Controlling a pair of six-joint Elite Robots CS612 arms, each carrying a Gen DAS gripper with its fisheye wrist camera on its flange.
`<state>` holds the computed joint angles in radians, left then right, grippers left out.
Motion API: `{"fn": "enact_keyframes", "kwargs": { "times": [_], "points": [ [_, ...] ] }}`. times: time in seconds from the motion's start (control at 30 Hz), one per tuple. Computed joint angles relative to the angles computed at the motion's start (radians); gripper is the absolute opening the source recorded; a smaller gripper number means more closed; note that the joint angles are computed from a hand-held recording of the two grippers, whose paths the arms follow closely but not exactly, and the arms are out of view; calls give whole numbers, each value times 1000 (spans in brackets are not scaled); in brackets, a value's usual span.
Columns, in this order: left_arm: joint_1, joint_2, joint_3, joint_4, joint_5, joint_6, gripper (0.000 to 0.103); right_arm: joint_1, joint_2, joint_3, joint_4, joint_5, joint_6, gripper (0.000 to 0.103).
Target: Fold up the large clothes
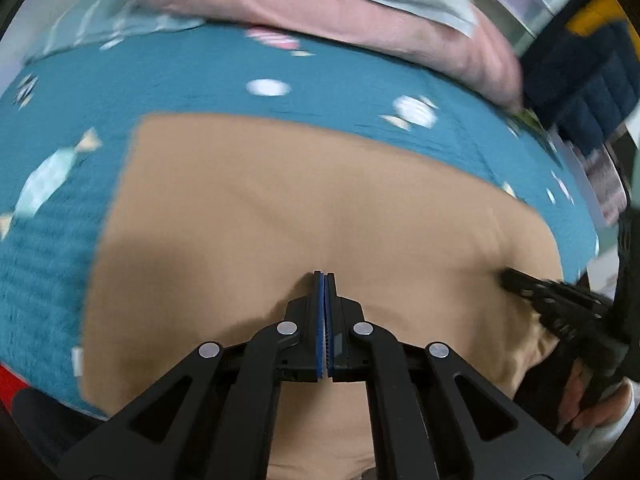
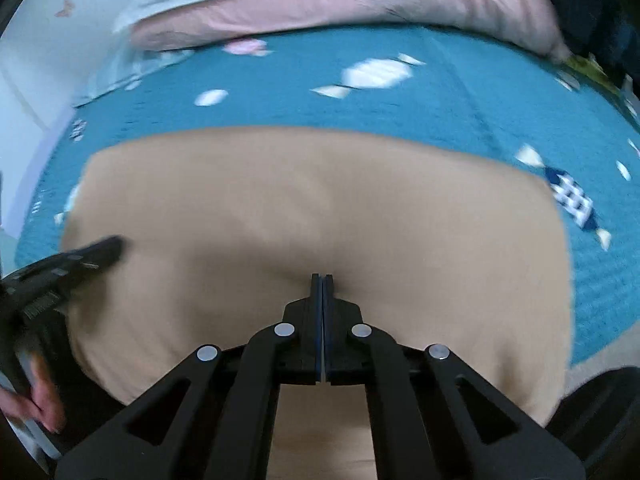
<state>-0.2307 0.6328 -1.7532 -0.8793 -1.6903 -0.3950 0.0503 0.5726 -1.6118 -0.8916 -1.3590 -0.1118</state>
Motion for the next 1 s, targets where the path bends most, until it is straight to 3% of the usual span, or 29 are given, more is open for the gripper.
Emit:
{"fn": "enact_keyframes", "kwargs": {
  "times": [0.13,0.23,0.37,0.43,0.53,0.63,0.77,0.87,1.0],
  "points": [
    [37,4,-31,42,87,-58,3,-34,3,-13,5,-111,44,0],
    [70,13,-32,35,34,-94,3,-62,14,-10,34,-63,85,0],
    [50,3,-6,66,94,-48,3,-32,8,6,15,-136,50,0],
    [47,-5,-3,39,85,-49,3,-38,5,-9,14,-101,45,3],
    [32,-31,4,-2,101,21,3,-56,-14,-15,-17,-11,66,3],
    [22,-56,35,-60,83,71,3,-53,-38,10,-75,23,88,5],
    [1,-68,94,-135,40,105,3,-17,-64,86,-132,19,60,5],
    [-12,-65,138,-160,3,121,3,7,-78,146,-137,57,41,5],
    [-21,-60,189,-133,36,131,3,28,-81,201,-114,33,16,5]
  ]
}}
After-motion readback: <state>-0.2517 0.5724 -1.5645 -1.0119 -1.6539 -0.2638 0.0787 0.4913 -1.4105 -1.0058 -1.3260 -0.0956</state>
